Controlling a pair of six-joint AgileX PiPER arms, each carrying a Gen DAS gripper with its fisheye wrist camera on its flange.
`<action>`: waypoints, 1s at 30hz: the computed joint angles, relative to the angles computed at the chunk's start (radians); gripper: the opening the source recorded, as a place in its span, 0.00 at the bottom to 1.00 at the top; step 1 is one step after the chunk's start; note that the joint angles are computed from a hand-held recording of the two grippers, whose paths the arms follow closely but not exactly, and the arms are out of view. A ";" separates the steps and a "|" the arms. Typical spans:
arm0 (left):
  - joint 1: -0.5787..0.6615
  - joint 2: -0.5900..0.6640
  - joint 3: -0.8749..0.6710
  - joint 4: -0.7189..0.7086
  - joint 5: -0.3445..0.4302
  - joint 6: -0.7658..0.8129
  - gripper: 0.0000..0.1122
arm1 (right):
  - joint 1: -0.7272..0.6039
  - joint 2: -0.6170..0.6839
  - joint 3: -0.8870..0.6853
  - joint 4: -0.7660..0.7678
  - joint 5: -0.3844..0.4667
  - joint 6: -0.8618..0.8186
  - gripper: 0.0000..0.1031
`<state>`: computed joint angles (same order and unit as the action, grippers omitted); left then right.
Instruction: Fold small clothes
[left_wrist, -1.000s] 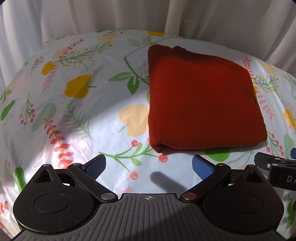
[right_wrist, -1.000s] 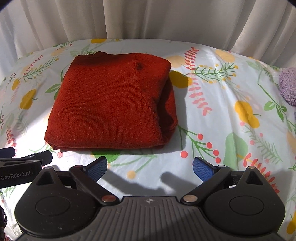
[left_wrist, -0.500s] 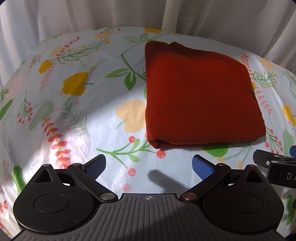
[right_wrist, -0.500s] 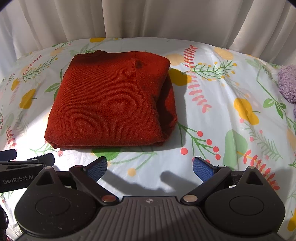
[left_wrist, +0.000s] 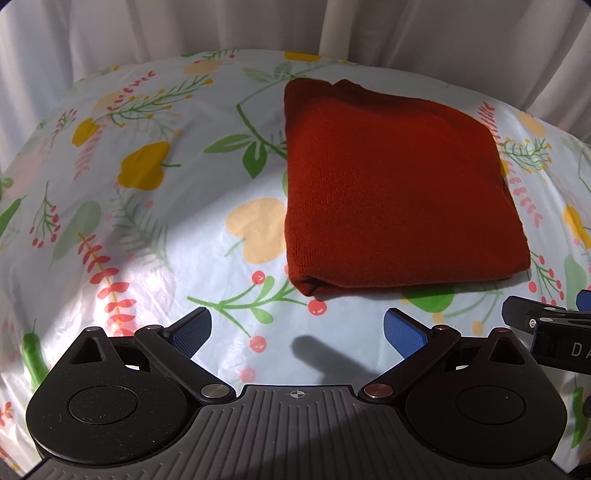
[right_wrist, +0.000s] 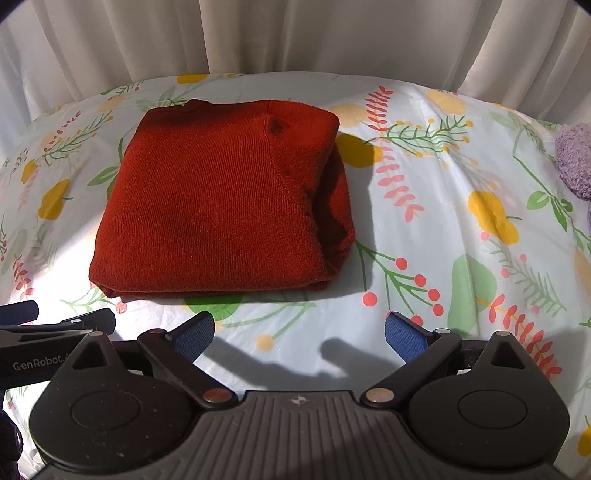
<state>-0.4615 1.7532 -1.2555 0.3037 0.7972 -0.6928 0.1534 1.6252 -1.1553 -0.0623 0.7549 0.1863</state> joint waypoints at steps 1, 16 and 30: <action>0.001 0.001 -0.001 -0.001 0.000 0.002 0.91 | 0.000 0.002 -0.001 -0.002 0.000 0.002 0.96; 0.003 0.012 -0.007 -0.007 0.002 0.011 0.91 | -0.003 0.009 -0.004 0.001 0.005 0.011 0.96; 0.003 0.015 -0.008 -0.014 -0.001 0.014 0.91 | -0.005 0.010 -0.006 -0.001 0.003 0.015 0.96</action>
